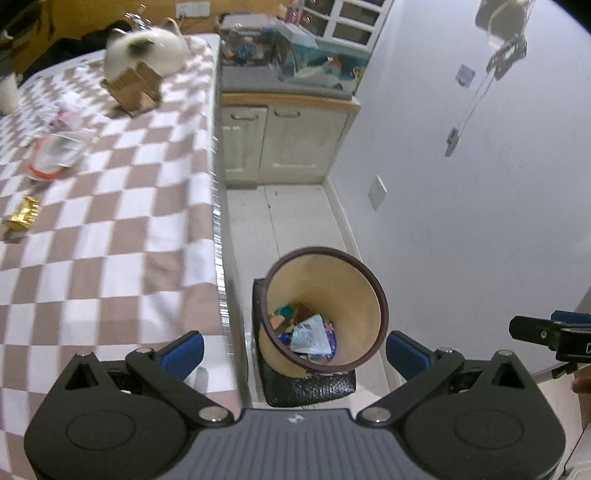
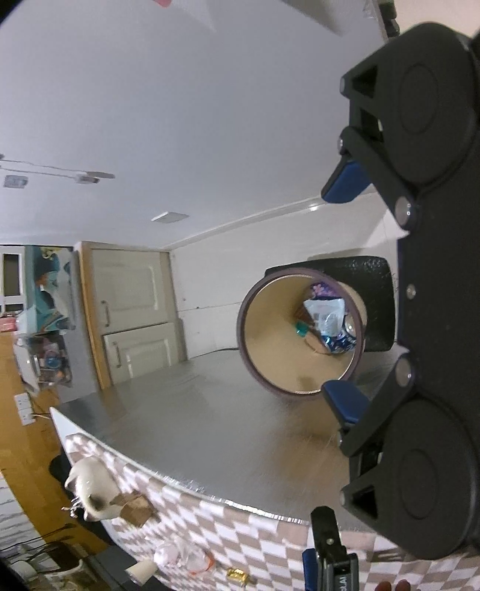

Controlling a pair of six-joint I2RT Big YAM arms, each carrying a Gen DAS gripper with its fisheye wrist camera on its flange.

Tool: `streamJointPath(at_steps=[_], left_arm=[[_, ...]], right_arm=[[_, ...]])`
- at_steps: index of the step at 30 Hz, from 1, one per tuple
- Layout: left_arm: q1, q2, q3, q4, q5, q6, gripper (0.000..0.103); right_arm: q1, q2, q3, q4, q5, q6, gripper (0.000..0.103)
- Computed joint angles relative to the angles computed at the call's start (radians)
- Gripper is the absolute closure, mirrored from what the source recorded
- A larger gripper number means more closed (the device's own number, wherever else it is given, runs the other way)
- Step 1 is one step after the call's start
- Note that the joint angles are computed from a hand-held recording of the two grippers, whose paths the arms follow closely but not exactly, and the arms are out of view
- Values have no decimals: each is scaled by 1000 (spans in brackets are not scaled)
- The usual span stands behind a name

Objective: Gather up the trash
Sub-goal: 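Move both tools back from the wastebasket toward the table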

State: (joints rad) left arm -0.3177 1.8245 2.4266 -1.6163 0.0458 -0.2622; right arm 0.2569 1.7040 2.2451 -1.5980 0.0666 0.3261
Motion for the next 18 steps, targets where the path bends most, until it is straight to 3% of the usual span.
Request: streamJointPath(at_steps=[10, 18], left_arm=[[93, -105, -72, 54, 13, 32, 0], [195, -161, -118, 83, 24, 61, 0]], right_arm=[[110, 21, 93, 12, 63, 70, 0], [207, 132, 289, -4, 103, 99, 0]])
